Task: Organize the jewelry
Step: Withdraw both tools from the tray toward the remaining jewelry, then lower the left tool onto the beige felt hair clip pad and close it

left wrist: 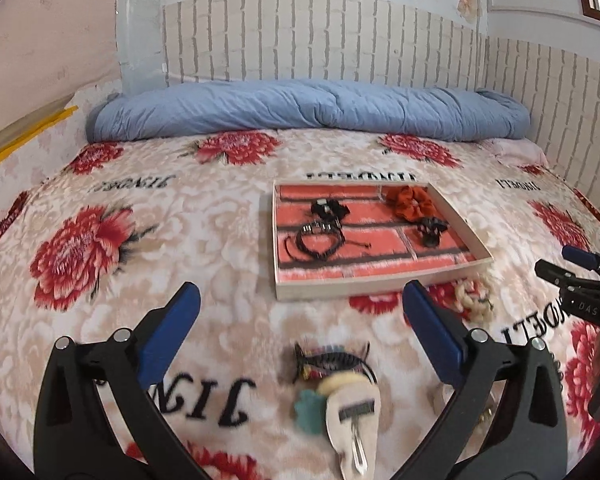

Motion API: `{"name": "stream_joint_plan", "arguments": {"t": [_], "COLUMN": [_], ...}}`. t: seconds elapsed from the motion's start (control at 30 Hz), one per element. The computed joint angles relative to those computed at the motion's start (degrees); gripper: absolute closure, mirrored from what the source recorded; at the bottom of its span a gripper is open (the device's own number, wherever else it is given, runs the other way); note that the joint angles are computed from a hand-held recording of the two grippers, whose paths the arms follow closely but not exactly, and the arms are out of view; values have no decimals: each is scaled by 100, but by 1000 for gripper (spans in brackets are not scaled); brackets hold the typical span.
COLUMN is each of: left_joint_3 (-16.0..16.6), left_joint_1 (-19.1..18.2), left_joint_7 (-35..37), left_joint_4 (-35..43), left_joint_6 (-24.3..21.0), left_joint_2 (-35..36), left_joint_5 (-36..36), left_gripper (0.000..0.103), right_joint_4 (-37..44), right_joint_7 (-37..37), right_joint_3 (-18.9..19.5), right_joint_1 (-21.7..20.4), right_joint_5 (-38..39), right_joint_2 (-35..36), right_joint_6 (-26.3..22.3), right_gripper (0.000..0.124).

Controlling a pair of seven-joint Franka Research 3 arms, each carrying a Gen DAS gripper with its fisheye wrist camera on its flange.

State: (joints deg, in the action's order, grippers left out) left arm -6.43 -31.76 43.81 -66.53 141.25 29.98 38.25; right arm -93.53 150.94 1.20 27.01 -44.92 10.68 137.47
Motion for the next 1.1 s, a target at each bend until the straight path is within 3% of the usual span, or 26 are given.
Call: {"name": "stream_joint_plan", "arguments": {"t": [0.53,1.1], "left_joint_3": [-225,-372], "left_joint_1": [94,73], "left_joint_7": [-554,-614], "left_joint_4": [-1295,-1625], "left_joint_6": [76,286], "left_joint_2": [-582,-594], "left_joint_5": [32,76], "left_gripper": [5,5], "right_joint_4": [-1307,-2007], "right_joint_7": [744,1147], "right_joint_3": [350,611], "right_joint_1": [-251,-544], "right_joint_5": [-229,-275], "right_joint_2": [-827,-1170], "right_joint_6": [248,277], "right_gripper": [52,52]}}
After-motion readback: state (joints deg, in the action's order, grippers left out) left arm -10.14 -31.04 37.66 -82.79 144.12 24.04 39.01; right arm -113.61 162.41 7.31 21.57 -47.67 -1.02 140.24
